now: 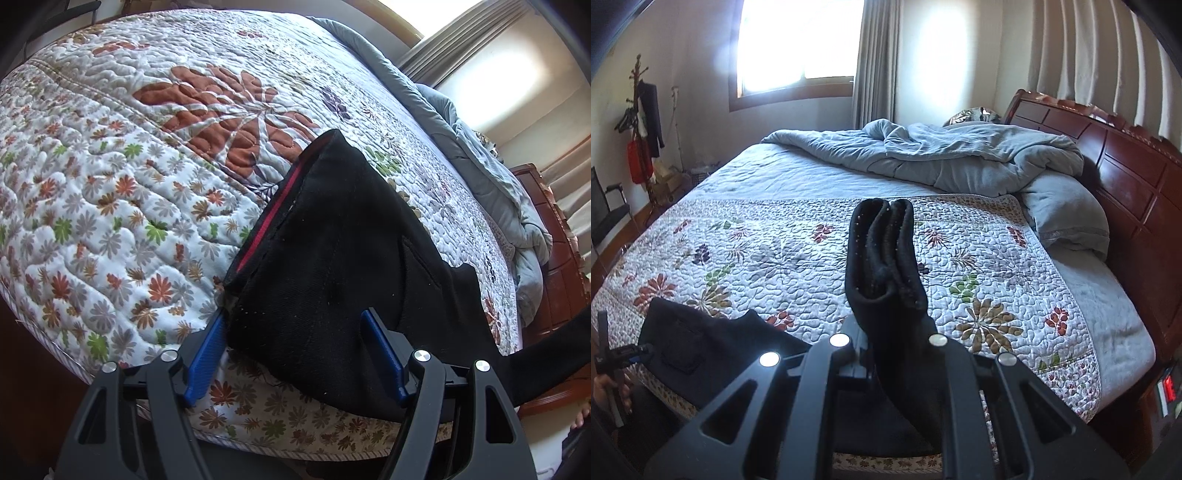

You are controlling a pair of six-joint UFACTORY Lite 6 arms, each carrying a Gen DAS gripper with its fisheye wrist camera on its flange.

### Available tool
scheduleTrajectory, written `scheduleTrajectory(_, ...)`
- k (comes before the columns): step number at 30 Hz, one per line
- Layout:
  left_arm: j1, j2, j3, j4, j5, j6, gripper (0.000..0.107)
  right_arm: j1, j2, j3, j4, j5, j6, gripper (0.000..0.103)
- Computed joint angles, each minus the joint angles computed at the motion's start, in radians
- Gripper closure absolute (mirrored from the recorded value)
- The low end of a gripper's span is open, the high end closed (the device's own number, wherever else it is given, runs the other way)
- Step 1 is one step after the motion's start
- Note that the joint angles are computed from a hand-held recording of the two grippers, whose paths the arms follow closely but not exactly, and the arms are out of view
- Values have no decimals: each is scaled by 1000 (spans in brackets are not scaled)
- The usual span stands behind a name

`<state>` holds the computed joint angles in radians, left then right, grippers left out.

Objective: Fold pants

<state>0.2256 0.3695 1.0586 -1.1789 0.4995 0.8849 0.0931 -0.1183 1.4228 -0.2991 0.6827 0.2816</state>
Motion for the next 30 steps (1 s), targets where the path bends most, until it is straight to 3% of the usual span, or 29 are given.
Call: scheduleTrajectory(30, 36, -20, -25, -30, 41, 46, 34, 348, 249, 4, -435, 57, 352, 93)
